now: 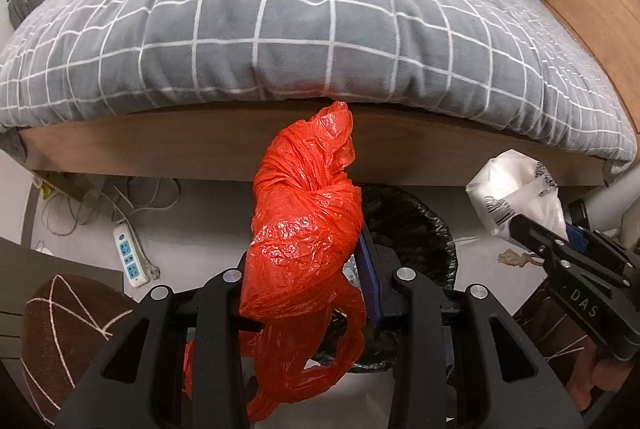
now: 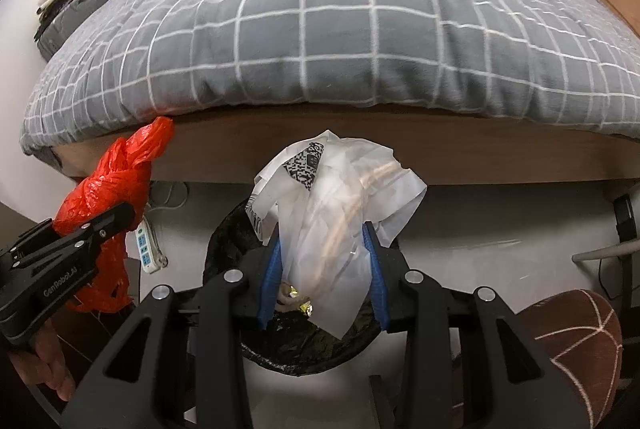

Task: Collect trash
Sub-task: 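Lift both bags and carry them over the black trash bin, then open the right tool to drop the clear bag while the left tool drops the red bag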

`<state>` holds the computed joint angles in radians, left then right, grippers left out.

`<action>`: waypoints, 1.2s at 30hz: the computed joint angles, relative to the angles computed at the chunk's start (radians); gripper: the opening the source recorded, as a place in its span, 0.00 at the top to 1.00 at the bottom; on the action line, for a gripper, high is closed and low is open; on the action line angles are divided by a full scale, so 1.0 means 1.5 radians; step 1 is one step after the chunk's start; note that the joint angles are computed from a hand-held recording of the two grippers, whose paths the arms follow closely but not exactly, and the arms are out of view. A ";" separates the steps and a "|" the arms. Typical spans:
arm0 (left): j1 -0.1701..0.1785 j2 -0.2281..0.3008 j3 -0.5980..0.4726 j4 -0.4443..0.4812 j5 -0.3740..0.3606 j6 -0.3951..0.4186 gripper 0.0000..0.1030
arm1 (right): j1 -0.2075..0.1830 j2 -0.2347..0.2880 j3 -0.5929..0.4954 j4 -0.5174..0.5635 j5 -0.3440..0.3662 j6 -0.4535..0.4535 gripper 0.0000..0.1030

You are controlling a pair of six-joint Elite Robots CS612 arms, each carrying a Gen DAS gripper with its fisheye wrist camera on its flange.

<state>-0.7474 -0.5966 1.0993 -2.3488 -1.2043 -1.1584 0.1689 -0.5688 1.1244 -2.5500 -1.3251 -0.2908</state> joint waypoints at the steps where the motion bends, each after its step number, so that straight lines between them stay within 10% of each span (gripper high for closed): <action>1: 0.000 -0.001 0.002 0.001 0.000 -0.001 0.67 | 0.002 0.001 -0.001 0.003 0.002 -0.003 0.65; 22: -0.001 0.036 -0.061 0.023 -0.017 0.026 0.67 | -0.006 0.003 0.006 -0.058 -0.018 0.008 0.14; 36: -0.004 0.095 -0.167 0.052 -0.051 0.079 0.65 | -0.027 0.006 0.000 -0.071 -0.057 0.040 0.08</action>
